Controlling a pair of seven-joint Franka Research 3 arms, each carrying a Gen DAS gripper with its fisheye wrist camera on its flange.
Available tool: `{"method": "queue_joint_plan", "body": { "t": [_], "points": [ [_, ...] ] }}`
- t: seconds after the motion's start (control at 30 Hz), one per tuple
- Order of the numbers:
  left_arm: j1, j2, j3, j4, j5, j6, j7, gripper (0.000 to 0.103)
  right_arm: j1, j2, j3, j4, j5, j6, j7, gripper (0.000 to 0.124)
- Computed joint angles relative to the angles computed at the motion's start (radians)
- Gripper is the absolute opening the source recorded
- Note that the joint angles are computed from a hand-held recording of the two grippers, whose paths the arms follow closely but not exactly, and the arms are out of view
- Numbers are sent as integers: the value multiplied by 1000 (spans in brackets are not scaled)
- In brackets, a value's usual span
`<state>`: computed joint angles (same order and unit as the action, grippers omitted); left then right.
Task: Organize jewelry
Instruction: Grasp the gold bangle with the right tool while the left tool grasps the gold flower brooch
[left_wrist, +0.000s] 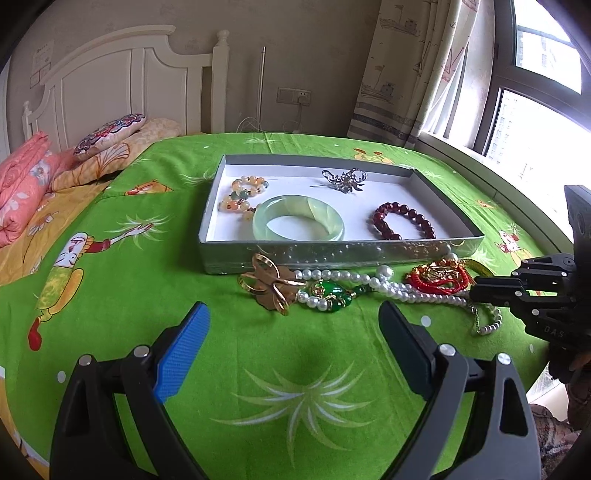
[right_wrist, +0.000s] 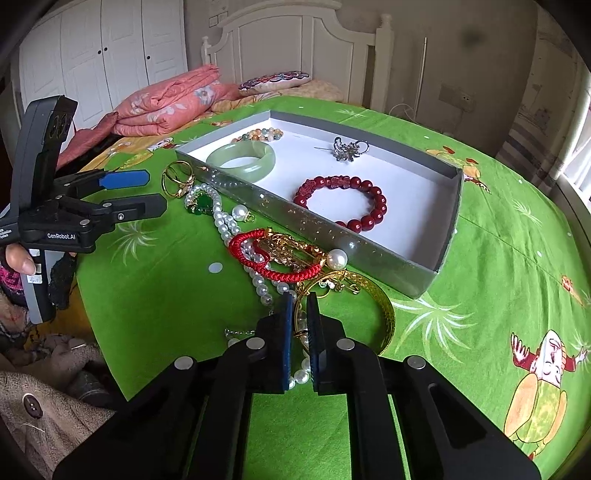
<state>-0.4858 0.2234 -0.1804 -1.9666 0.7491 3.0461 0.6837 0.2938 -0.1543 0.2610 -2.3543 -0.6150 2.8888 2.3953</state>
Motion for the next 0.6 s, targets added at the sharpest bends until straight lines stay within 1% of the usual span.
{"method": "queue_joint_plan", "body": {
  "t": [0.1, 0.17, 0.23, 0.33, 0.4, 0.47, 0.5, 0.53, 0.6],
  "points": [
    [5, -1, -1, -1, -16, 4, -13, 91, -22, -9, 15, -2, -55, -2, 65, 9],
    [29, -3, -23, -9, -65, 15, 15, 85, -36, -17, 21, -6, -93, 3, 116, 9],
    [38, 0, -32, -4, -104, 9, 31, 79, -48, -25, 25, -11, -120, 11, 159, 9],
    [56, 11, -54, 11, -172, 0, 75, 76, -54, -30, 24, -17, -122, 23, 168, 9],
    [50, 23, -50, 27, -191, -4, 83, 73, -56, -29, 27, -15, -125, 23, 170, 9],
    [28, 39, -33, 59, -186, -32, 74, 66, -59, -34, 28, -19, -131, 26, 181, 9],
    [33, 48, -42, 73, -202, -49, 91, 63, -60, -35, 27, -21, -129, 30, 181, 9],
    [49, 59, -64, 85, -235, -64, 124, 58, -64, -34, 30, -20, -134, 32, 189, 9],
    [49, 72, -72, 105, -262, -96, 150, 54, -65, -33, 28, -21, -129, 38, 187, 9]
  ]
}}
